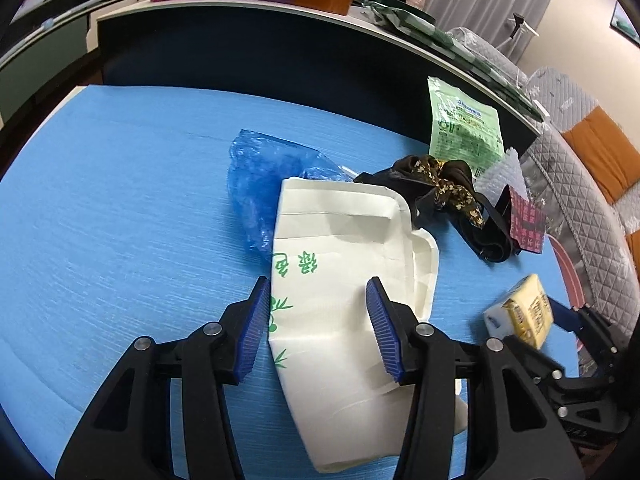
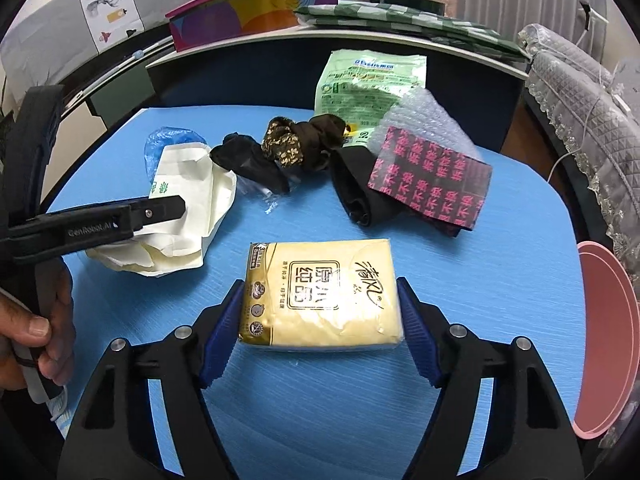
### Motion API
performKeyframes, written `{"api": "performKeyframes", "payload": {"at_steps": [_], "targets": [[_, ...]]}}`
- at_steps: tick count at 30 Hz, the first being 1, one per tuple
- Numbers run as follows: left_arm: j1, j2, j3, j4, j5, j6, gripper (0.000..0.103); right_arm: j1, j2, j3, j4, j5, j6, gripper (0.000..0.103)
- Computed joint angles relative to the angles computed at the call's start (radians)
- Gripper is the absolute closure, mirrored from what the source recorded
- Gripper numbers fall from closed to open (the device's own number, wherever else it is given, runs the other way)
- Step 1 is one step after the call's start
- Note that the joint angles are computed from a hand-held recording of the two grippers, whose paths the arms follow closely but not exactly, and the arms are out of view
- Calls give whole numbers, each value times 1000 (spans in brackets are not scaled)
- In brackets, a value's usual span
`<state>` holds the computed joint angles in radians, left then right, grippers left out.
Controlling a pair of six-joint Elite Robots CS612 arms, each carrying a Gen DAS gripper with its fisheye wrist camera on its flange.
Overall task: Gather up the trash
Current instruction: 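Grasp the white paper bag with the left tool while the right tool grasps the yellow tissue pack, then carry the tissue pack with the right tool over the pink bucket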
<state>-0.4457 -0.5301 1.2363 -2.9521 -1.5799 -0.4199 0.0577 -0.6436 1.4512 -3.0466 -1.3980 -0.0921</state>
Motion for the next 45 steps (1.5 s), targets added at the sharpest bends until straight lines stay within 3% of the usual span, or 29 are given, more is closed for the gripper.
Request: {"api": "performKeyframes", "payload": {"at_steps": [2, 9, 22, 36, 45], "targets": [[-4, 3, -4, 0, 13, 8, 56, -2, -4, 5, -8, -1, 0, 31], [-9, -4, 10, -27, 11, 17, 75, -11, -19, 33, -53, -10, 11, 31], [-34, -72, 121, -157, 3, 51, 97, -29, -72, 113, -158, -35, 54, 31], [-76, -124, 199, -291, 107, 135, 99, -58, -119, 198, -263, -74, 104, 31], [-95, -129, 206, -331, 123, 180, 99, -70, -136, 229, -319, -106, 116, 31]]}}
